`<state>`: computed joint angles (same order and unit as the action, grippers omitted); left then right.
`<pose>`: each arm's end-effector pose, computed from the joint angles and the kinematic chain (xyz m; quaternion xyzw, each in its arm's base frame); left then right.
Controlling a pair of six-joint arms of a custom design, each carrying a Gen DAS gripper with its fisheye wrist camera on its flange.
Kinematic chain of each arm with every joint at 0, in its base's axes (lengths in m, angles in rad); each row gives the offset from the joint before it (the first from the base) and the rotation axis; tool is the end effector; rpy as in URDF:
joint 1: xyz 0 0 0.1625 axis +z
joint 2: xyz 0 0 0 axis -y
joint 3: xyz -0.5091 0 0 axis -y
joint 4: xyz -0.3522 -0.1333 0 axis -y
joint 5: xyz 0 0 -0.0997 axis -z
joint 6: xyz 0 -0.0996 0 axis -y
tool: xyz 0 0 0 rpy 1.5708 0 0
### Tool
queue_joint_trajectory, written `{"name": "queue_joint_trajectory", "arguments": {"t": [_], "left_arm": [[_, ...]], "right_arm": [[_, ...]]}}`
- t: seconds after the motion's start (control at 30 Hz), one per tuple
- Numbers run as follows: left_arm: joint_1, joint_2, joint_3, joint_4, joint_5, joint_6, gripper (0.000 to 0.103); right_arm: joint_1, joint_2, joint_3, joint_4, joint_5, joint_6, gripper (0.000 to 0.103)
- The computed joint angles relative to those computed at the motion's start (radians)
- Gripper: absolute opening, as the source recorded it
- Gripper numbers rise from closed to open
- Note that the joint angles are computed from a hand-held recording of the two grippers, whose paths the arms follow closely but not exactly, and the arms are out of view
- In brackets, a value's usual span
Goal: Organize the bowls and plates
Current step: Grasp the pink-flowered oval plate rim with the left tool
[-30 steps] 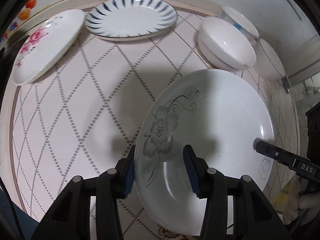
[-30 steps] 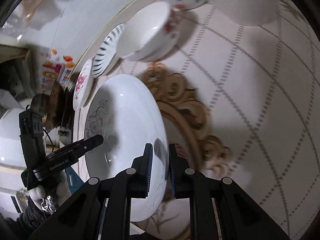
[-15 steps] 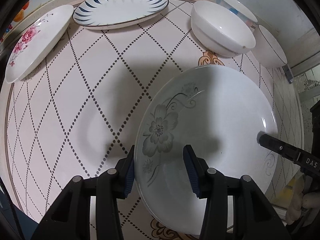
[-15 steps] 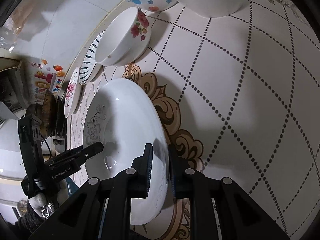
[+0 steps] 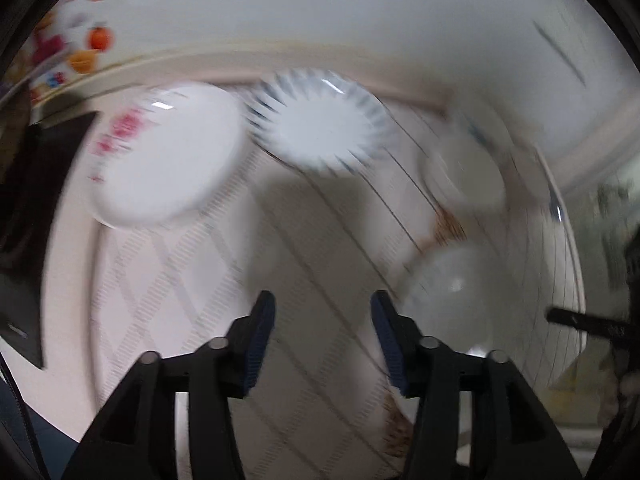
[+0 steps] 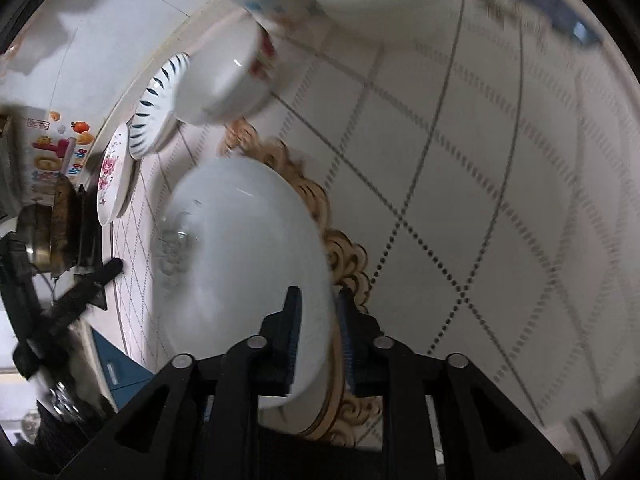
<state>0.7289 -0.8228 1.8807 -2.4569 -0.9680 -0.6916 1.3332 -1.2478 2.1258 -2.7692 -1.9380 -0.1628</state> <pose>-0.3236 -0.5434 0.1309 0.0968 0.9468 -0.1462 0.2698 -0.0253 -0.5191 0.3174 -0.0654 -0.9688 0.1179 0.2078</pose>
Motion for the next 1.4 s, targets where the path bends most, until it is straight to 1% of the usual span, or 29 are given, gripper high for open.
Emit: {"name": "queue_joint_trajectory", "arguments": {"t": [0.03,0.1,0.13,0.17,0.2,0.23,0.27,0.33,0.43,0.5,0.57,0.6,0.63,0.67,0.7,0.73,0.77,0.8,0.83,0.87,0.93,1.07,1.23,1.27,1.3,1.33,1.37,1.4], "left_arm": [[0.023,-0.024,-0.003,-0.012,0.011,0.014,0.050],[0.071,-0.048,-0.027,-0.015,0.053,0.054,0.050],[0.089,-0.054,-0.036,-0.007,0.076,0.067,0.051],[0.120,-0.056,-0.058,0.001,0.107,0.090,0.050],[0.138,-0.057,-0.069,0.004,0.123,0.101,0.050],[0.174,-0.056,-0.098,0.019,0.147,0.120,0.050],[0.208,-0.049,-0.127,0.032,0.169,0.134,0.050],[0.257,-0.039,-0.164,0.051,0.195,0.157,0.050],[0.324,-0.014,-0.243,0.123,0.206,0.193,0.050],[0.359,0.004,-0.296,0.170,0.184,0.200,0.050],[0.388,0.028,-0.353,0.210,0.159,0.210,0.050],[0.393,0.035,-0.368,0.232,0.159,0.209,0.050],[0.404,0.046,-0.391,0.250,0.152,0.220,0.050],[0.413,0.055,-0.406,0.253,0.140,0.239,0.050],[0.418,0.060,-0.415,0.259,0.135,0.245,0.050],[0.428,0.062,-0.415,0.229,0.104,0.267,0.048],[0.433,0.062,-0.415,0.211,0.085,0.276,0.038],[0.437,0.059,-0.406,0.177,0.055,0.283,0.032],[0.434,0.058,-0.401,0.172,0.067,0.276,0.031],[0.431,0.058,-0.398,0.173,0.075,0.273,0.031],[0.424,0.052,-0.379,0.164,0.093,0.270,0.030],[0.401,0.033,-0.330,0.131,0.116,0.283,0.029],[0.371,-0.013,-0.238,0.085,0.113,0.253,0.029],[0.378,-0.024,-0.231,0.064,0.083,0.269,0.013],[0.371,-0.042,-0.201,0.023,0.013,0.273,0.008],[0.360,-0.047,-0.192,0.017,-0.015,0.261,0.008],[0.347,-0.050,-0.183,0.024,-0.001,0.258,0.008],[0.325,-0.046,-0.174,0.031,0.031,0.271,0.008]], "right_arm": [[0.036,0.006,-0.006,-0.008,-0.010,0.030,0.036],[0.105,0.040,-0.024,-0.035,0.025,0.087,0.042],[0.138,0.073,-0.037,-0.056,0.047,0.110,0.049],[0.175,0.123,-0.058,-0.084,0.052,0.144,0.051],[0.203,0.171,-0.081,-0.099,0.046,0.178,0.051],[0.230,0.246,-0.132,-0.091,0.066,0.212,0.051],[0.245,0.297,-0.167,-0.092,0.080,0.226,0.051],[0.276,0.426,-0.269,-0.090,0.078,0.242,0.051],[0.281,0.557,-0.396,-0.045,0.105,0.272,0.051],[0.277,0.628,-0.478,-0.003,0.126,0.305,0.051],[0.274,0.668,-0.514,-0.004,0.161,0.324,0.050],[0.274,0.683,-0.526,-0.012,0.167,0.328,0.049],[0.275,0.701,-0.538,-0.032,0.179,0.326,0.042],[0.275,0.710,-0.549,-0.037,0.180,0.320,0.031],[0.279,0.722,-0.564,-0.033,0.166,0.318,0.029],[0.281,0.738,-0.582,-0.036,0.153,0.320,0.027],[0.282,0.751,-0.593,-0.047,0.149,0.323,0.025],[0.284,0.762,-0.603,-0.057,0.135,0.320,0.022],[0.282,0.763,-0.603,-0.063,0.127,0.312,0.015],[0.280,0.766,-0.600,-0.082,0.126,0.306,0.012],[0.275,0.762,-0.592,-0.098,0.134,0.285,0.012],[0.282,0.754,-0.578,-0.109,0.105,0.245,0.012],[0.283,0.728,-0.538,-0.123,0.106,0.206,0.012],[0.281,0.717,-0.521,-0.129,0.108,0.200,0.012],[0.279,0.705,-0.506,-0.130,0.115,0.193,0.012],[0.275,0.693,-0.491,-0.133,0.133,0.182,0.010],[0.274,0.681,-0.477,-0.125,0.155,0.173,0.011],[0.281,0.675,-0.467,-0.120,0.147,0.161,0.011]]}}
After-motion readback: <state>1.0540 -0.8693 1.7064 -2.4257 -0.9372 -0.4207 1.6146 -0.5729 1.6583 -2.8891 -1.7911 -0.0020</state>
